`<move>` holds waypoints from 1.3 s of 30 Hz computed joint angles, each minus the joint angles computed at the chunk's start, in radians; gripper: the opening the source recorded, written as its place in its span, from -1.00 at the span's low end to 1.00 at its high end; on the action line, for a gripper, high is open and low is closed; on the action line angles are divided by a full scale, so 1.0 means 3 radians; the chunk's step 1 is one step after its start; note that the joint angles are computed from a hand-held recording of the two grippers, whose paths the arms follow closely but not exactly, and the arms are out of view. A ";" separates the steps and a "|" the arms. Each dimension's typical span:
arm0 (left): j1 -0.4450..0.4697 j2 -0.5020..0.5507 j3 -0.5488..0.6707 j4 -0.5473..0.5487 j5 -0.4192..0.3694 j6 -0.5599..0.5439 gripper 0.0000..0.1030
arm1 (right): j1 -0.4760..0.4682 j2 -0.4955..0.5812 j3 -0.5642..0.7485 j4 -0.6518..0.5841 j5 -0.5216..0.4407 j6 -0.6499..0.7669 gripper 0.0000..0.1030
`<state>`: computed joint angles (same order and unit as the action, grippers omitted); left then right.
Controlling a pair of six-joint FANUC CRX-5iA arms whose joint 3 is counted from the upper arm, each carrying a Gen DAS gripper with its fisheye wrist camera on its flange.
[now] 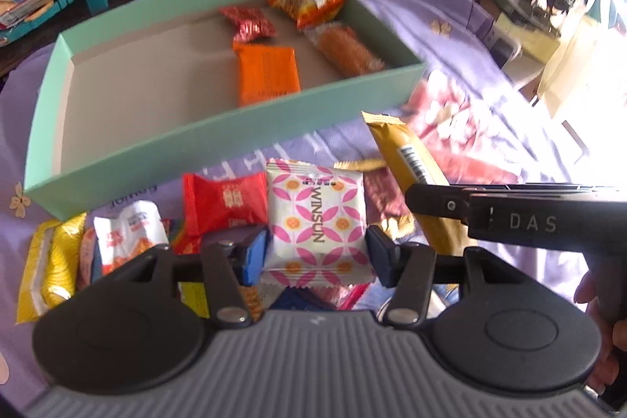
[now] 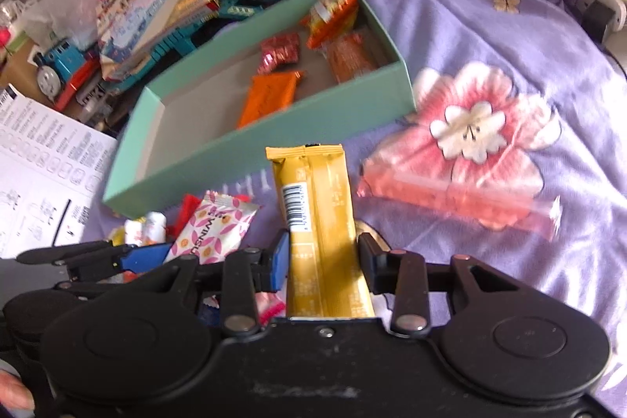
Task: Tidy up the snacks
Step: 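Place both snacks in the tray and open both grippers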
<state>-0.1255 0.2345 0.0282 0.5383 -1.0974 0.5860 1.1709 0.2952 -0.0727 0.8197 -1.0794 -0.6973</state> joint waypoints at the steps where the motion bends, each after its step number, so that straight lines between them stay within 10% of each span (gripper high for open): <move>1: 0.0009 -0.0011 0.0003 0.0043 -0.0003 -0.0005 0.03 | 0.0004 -0.0015 -0.0004 0.0031 -0.0016 -0.0002 -0.29; 13: 0.0017 0.0348 0.0681 0.0378 0.0180 0.0326 0.04 | -0.0327 -0.0007 0.0320 0.0283 -0.0103 0.0469 -0.29; 23: -0.0122 0.1089 0.1656 -0.0026 0.0035 0.1038 0.04 | -0.0773 0.0276 0.0737 0.0006 0.0028 0.1009 -0.29; 36: -0.0204 0.1363 0.1897 -0.0266 -0.0105 0.1239 0.04 | -0.0972 0.0490 0.0889 -0.0269 0.0142 0.1327 -0.28; 39: -0.0225 0.1392 0.1956 -0.0359 -0.0147 0.1298 0.26 | -0.0978 0.0502 0.0906 -0.0298 0.0166 0.1361 0.00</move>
<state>-0.1929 0.6522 0.6149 0.4305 -1.1414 0.9755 0.8775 0.4458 0.1990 0.7304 -1.0298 -0.2891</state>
